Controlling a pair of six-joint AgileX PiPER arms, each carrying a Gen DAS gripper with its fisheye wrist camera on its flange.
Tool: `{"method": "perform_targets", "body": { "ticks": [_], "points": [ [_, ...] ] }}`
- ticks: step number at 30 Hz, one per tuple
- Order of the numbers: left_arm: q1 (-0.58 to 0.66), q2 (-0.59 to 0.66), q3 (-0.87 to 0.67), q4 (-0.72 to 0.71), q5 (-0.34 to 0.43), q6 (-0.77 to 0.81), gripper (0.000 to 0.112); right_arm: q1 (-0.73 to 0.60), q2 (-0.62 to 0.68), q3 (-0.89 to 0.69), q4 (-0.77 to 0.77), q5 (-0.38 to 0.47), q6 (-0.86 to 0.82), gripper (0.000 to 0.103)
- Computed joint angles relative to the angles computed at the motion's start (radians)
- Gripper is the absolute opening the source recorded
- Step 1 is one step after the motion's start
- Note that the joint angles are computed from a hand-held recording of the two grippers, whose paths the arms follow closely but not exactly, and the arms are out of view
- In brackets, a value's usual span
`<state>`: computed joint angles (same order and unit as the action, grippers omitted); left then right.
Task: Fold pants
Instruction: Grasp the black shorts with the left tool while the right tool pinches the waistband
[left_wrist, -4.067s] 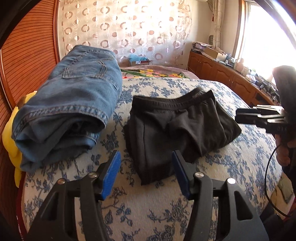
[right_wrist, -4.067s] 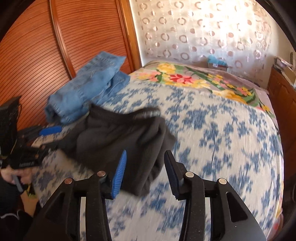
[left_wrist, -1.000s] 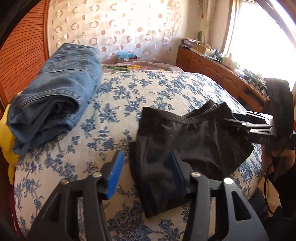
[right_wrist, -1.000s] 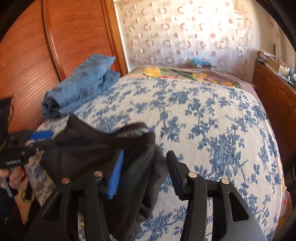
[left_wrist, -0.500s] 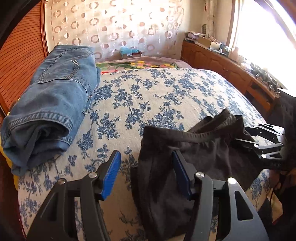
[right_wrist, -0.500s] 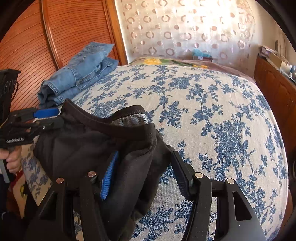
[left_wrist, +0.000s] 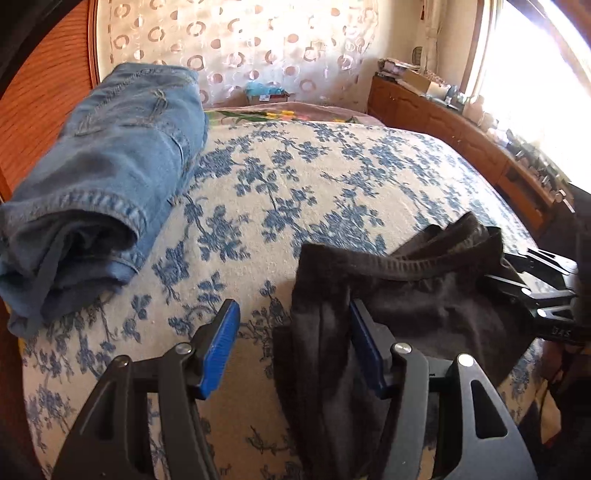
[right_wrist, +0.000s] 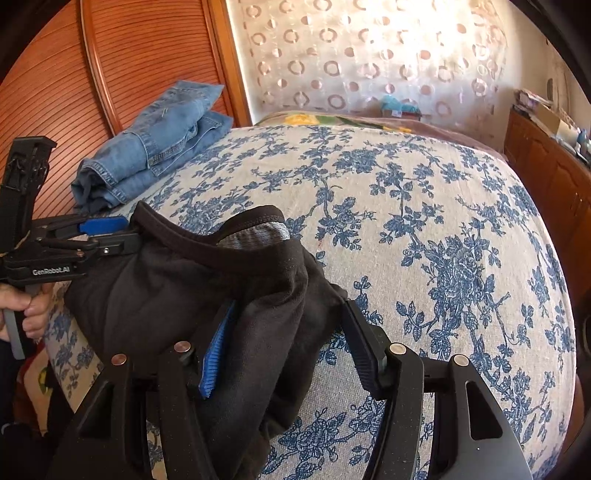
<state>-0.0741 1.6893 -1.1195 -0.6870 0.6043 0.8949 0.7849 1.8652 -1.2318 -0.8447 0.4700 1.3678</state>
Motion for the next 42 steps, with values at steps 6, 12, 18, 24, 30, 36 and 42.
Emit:
{"method": "perform_targets", "body": {
  "ticks": [6, 12, 18, 24, 30, 36, 42],
  "points": [
    [-0.001, -0.03, 0.076, -0.048, -0.06, 0.109, 0.067, 0.0, 0.002, -0.002, 0.007, -0.002, -0.005, 0.06],
    [-0.006, -0.025, 0.084, -0.063, -0.094, 0.117, 0.077, 0.0, 0.001, -0.001, 0.003, -0.002, 0.0, 0.06],
    [-0.015, -0.006, 0.056, -0.023, -0.09, 0.073, 0.083, 0.0, 0.001, -0.001, 0.002, -0.001, 0.002, 0.06],
    [-0.025, -0.005, 0.057, -0.002, -0.105, 0.034, 0.083, 0.002, 0.0, 0.003, -0.006, 0.0, 0.014, 0.062],
    [-0.011, -0.006, 0.056, -0.042, -0.076, 0.07, 0.082, 0.019, -0.009, 0.008, -0.063, 0.044, 0.081, 0.065],
    [0.033, -0.015, 0.046, -0.113, 0.041, 0.147, 0.05, 0.012, 0.012, -0.043, 0.045, 0.08, -0.037, 0.065],
    [0.06, -0.003, 0.029, -0.163, 0.137, 0.183, 0.03, -0.02, 0.027, -0.082, 0.172, 0.062, -0.176, 0.065]
  ]
}}
